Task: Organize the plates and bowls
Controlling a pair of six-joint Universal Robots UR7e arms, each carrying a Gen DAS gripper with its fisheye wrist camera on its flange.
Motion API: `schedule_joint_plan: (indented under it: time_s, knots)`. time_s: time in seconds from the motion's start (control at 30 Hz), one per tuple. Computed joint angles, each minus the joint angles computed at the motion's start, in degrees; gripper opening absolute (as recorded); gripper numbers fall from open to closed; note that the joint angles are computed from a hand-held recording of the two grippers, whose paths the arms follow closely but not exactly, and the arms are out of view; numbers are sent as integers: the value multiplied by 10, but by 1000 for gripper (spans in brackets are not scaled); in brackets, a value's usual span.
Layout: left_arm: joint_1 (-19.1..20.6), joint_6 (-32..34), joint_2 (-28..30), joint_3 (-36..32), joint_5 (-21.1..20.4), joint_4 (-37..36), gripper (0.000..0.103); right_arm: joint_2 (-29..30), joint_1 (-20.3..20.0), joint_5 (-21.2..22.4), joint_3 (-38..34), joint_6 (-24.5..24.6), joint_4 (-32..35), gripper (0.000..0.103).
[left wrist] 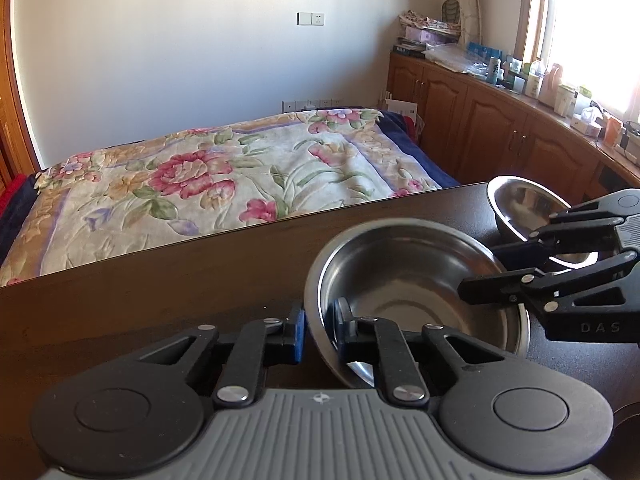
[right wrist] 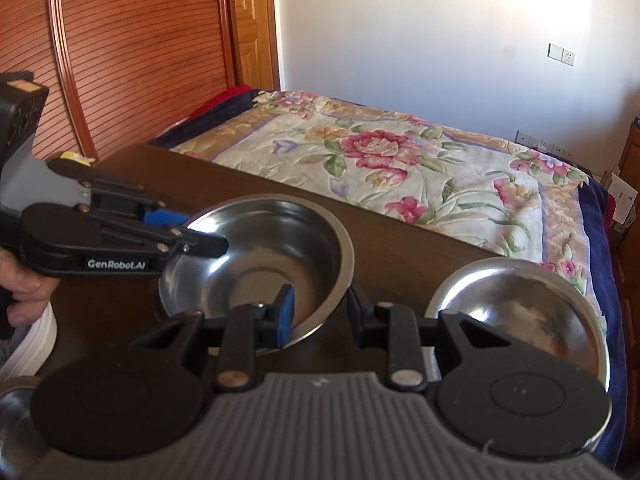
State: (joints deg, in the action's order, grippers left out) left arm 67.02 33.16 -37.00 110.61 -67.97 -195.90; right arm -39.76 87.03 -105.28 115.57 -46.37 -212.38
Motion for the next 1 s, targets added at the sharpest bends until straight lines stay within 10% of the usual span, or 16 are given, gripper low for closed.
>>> schedule_joint_plan:
  time_s: [1.0]
  knots:
    - [-65,27,-88,133,-37,-105,8,-32,39,-20,71,-9,-133,10]
